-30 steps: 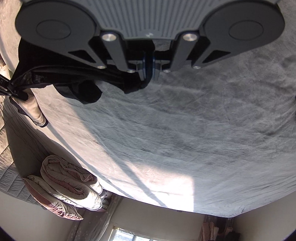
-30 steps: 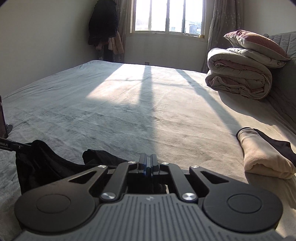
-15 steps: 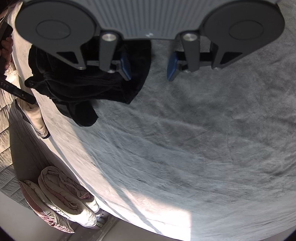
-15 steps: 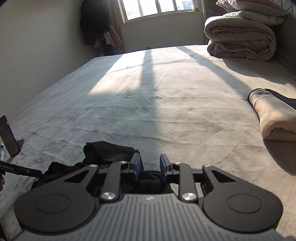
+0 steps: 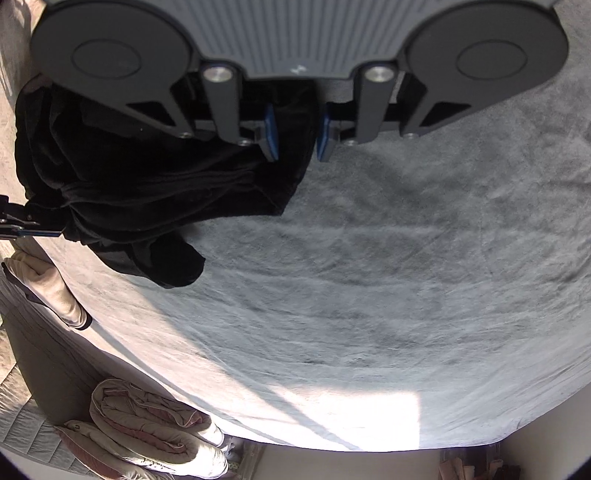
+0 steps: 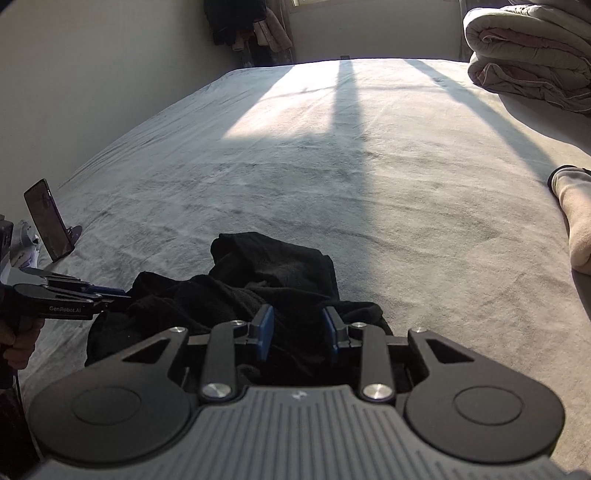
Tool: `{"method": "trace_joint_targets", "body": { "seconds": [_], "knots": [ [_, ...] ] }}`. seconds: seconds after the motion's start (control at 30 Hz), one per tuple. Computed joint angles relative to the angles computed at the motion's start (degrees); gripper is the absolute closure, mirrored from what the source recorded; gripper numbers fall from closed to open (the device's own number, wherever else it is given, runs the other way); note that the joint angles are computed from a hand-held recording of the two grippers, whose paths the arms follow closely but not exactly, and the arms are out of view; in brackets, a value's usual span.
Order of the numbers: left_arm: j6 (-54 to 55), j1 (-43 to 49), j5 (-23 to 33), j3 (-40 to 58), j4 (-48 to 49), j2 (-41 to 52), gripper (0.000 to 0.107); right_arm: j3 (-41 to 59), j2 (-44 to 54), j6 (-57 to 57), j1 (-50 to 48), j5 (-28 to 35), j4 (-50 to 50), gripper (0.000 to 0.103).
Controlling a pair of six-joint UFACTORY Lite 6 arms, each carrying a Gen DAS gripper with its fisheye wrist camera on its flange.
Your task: Fold clothes
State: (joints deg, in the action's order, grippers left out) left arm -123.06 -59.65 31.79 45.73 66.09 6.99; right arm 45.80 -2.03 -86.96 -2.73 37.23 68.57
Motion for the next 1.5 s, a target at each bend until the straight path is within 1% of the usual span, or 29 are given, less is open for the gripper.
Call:
{"method": "trace_joint_targets", "body": {
  "seconds": [0.03,0.1,0.17,0.23,0.27,0.3,0.33,0.47,0.53,0.57,0.63,0.7,0.73,0.83,0.9,1.0,1.13,1.17,1.23,1.33,1.43,1.5],
  "knots": [
    [-0.3,0.0,0.0,-0.1,0.2,0.1,0.086,-0.1,0.5,-0.3,0.5,-0.4,0.0,0.07],
    [-0.6,-0.2,0.1,-0.2,0.4,0.0,0.087,-0.2,1.3,-0.2,1.8,-1.1,-0.9,0.066],
    [-1.3,-0.4,0.2,-0.4,1.0,-0.1,0.091,-1.0,0.9,-0.8,3.5,-3.4,-0.8,0.065],
    [-2.8,-0.6,-0.1,-0.8,2.5,-0.2,0.103,-2.1,0.5,-2.5,5.6,-6.5,0.7,0.065],
    [-3.3,-0.7,-0.1,-0.9,3.1,-0.1,0.104,-2.4,0.3,-3.1,6.3,-7.7,1.5,0.067],
    [-3.7,-0.8,0.0,-0.9,3.4,0.0,0.104,-2.7,0.2,-3.8,7.0,-9.0,2.3,0.079],
    [-4.0,-0.9,0.1,-0.8,3.8,0.2,0.105,-2.9,0.0,-4.4,7.5,-9.9,3.0,0.093],
    [-5.8,-1.4,1.8,-1.1,4.7,-0.9,0.106,-3.7,-2.5,-8.3,6.8,-11.1,9.4,0.097],
    [-7.0,-1.6,2.9,-1.4,5.2,-1.8,0.106,-2.4,-2.9,-6.0,6.3,-11.2,8.9,0.097],
    [-6.9,-1.9,4.3,-1.0,5.2,-2.2,0.106,-1.4,-2.9,-4.9,6.0,-11.0,8.6,0.097],
    [-5.2,-2.6,9.1,1.1,5.7,-2.7,0.106,0.9,-2.7,-3.4,5.1,-10.7,8.9,0.097],
    [-0.8,-1.6,12.8,4.9,5.6,-1.8,0.106,4.5,-0.7,-1.9,5.2,-11.4,9.7,0.098],
    [1.8,-0.1,13.6,6.9,5.8,-1.0,0.106,6.7,1.0,-0.8,5.4,-12.0,9.8,0.098],
    [9.7,5.6,14.4,14.2,6.6,2.8,0.106,14.1,7.3,2.3,6.8,-14.8,10.8,0.098],
    [14.3,9.7,13.9,19.1,7.3,6.4,0.106,19.6,12.1,4.4,8.2,-17.2,10.9,0.098],
    [22.0,15.3,14.2,28.8,8.5,14.6,0.106,28.9,20.1,9.7,9.9,-20.5,8.1,0.098],
    [28.6,20.7,14.7,42.3,9.6,26.4,0.106,40.5,30.6,13.2,11.9,-24.0,6.1,0.098],
    [29.5,21.7,14.9,45.5,9.8,29.1,0.106,43.1,33.1,14.0,12.4,-24.8,5.1,0.098],
    [31.4,23.5,15.2,52.1,9.3,34.6,0.106,49.1,38.3,19.9,13.5,-26.1,-0.8,0.098],
    [35.4,25.8,15.4,63.0,7.2,43.4,0.106,59.0,46.3,33.8,14.4,-26.5,-14.6,0.098],
    [39.9,27.5,15.5,73.4,4.4,51.8,0.106,70.2,54.5,48.4,14.6,-24.4,-29.0,0.098],
    [42.9,28.2,15.8,79.7,2.4,56.7,0.106,78.0,60.1,57.0,14.6,-21.7,-37.2,0.098]
  ]
}}
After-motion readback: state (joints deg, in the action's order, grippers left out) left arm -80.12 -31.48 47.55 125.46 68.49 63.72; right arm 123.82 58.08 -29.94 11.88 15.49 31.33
